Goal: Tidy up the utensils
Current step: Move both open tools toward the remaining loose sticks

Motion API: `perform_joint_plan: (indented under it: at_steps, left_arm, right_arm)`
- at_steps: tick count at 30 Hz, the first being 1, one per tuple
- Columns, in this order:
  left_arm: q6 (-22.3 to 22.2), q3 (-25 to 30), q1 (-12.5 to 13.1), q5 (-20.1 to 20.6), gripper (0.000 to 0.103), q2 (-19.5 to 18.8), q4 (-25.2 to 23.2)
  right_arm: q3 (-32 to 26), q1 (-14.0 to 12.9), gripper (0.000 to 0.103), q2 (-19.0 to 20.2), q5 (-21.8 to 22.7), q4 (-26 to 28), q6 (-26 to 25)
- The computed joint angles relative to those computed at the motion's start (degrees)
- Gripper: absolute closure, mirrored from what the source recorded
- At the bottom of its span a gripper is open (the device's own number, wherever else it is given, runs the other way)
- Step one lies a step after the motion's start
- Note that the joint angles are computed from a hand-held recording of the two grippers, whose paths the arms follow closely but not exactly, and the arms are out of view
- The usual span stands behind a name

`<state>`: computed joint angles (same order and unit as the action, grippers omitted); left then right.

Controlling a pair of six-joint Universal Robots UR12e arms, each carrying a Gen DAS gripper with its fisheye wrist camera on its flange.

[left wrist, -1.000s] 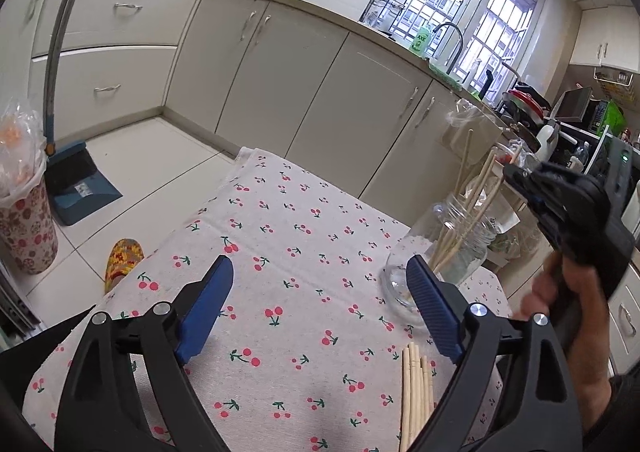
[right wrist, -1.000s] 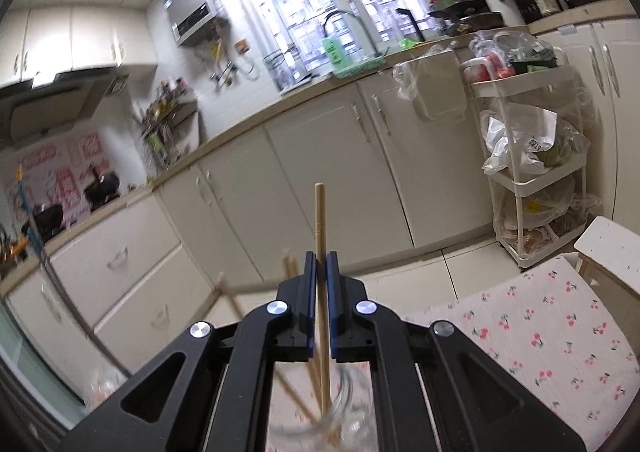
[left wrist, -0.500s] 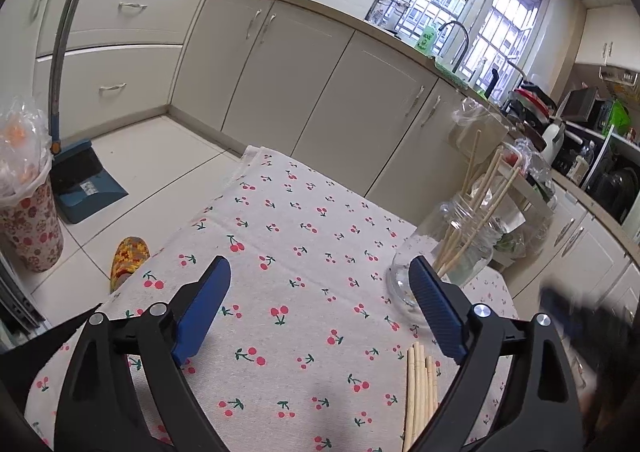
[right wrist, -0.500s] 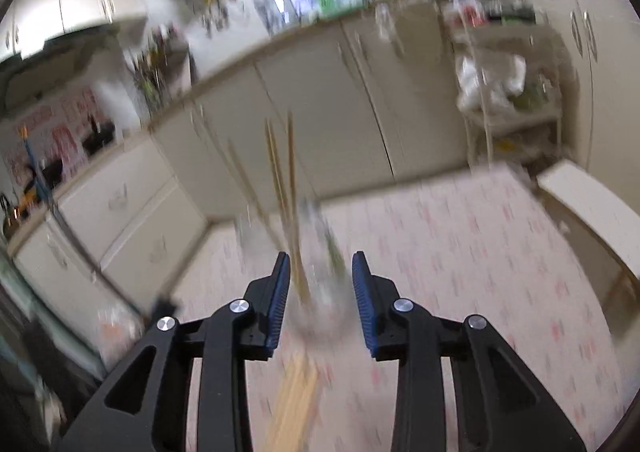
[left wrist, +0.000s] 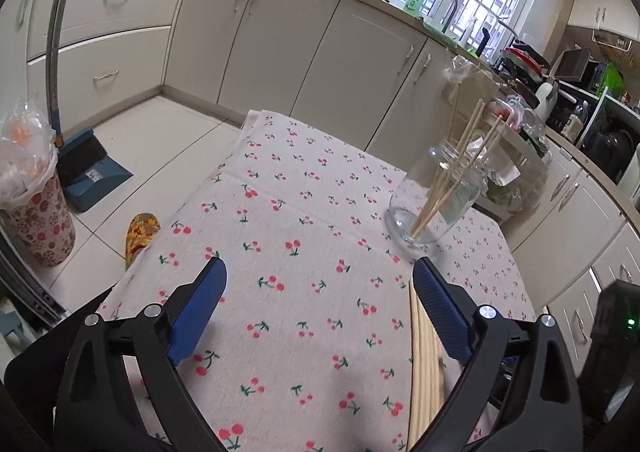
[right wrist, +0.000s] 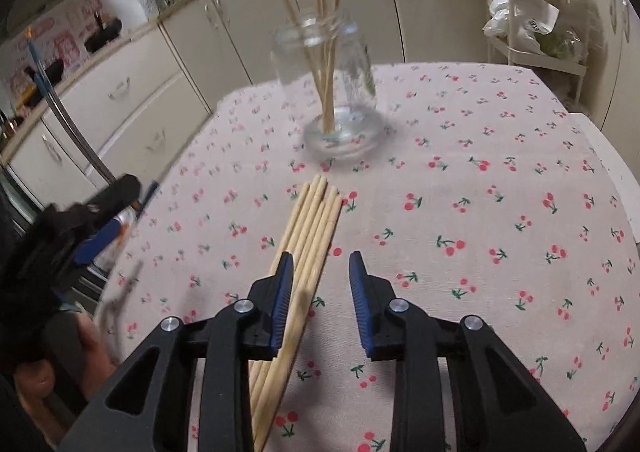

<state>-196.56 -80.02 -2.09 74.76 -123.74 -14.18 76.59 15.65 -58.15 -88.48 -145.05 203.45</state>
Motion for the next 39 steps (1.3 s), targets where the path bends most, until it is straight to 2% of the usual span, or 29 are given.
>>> perform_joint_plan:
  at_steps: [2,5,11,14,16,19,24,29,34,36,39]
  left_arm:
    - [0.32,-0.09,0.05,-0.25,0.012,0.09,-0.70]
    - [0.97,0.06,-0.02,-0.49,0.012,0.03,-1.80]
    - [2.78,0.44,-0.51,-0.40,0.012,-0.05,-2.76]
    - [4.83,0.79,-0.82,-0.81,0.012,0.08,-4.19]
    - [6.71,1.29,-1.10,-0.72,0.012,0.06,-5.33]
    - [9.66,2.53,-1.70,-0.01,0.012,-0.24,-7.83]
    - [15.61,5.92,-3.44,4.54,0.012,-1.65,-14.38]
    - [20.10,9.00,-4.84,8.49,0.012,-3.26,-19.50]
    - [22.73,10.84,-5.61,10.84,0.012,-4.31,-21.96]
    - [22.46,11.91,-5.75,11.84,0.013,-4.79,-24.00]
    - [21.97,12.61,-5.92,12.70,0.012,-5.18,-24.47]
  right_arm:
    - [-0.84,0.15,0.075,0.41,-1.25,2.72,-1.23]
    - [-0.90,0.45,0.077,0.39,-3.17,3.12,-3.51]
    - [-2.56,0.58,0.077,1.24,-3.46,4.65,-4.30]
    - [-2.42,0.32,0.083,1.05,-3.01,5.10,-4.93]
    - [-1.64,-0.19,0.091,0.41,-3.03,5.63,-4.98]
    - [0.10,-1.01,0.091,-0.81,-3.53,5.57,-4.79]
    - [2.56,-2.48,0.091,-2.41,-1.70,4.75,-4.31]
    - [3.19,-2.64,0.091,-2.54,-0.47,3.21,-3.75]
    - [3.87,-3.25,0.091,-2.81,1.98,2.10,-2.18]
    - [4.00,-3.33,0.091,-2.87,2.45,1.92,-1.94]
    - [4.11,-3.39,0.091,-2.93,3.12,1.84,-1.81]
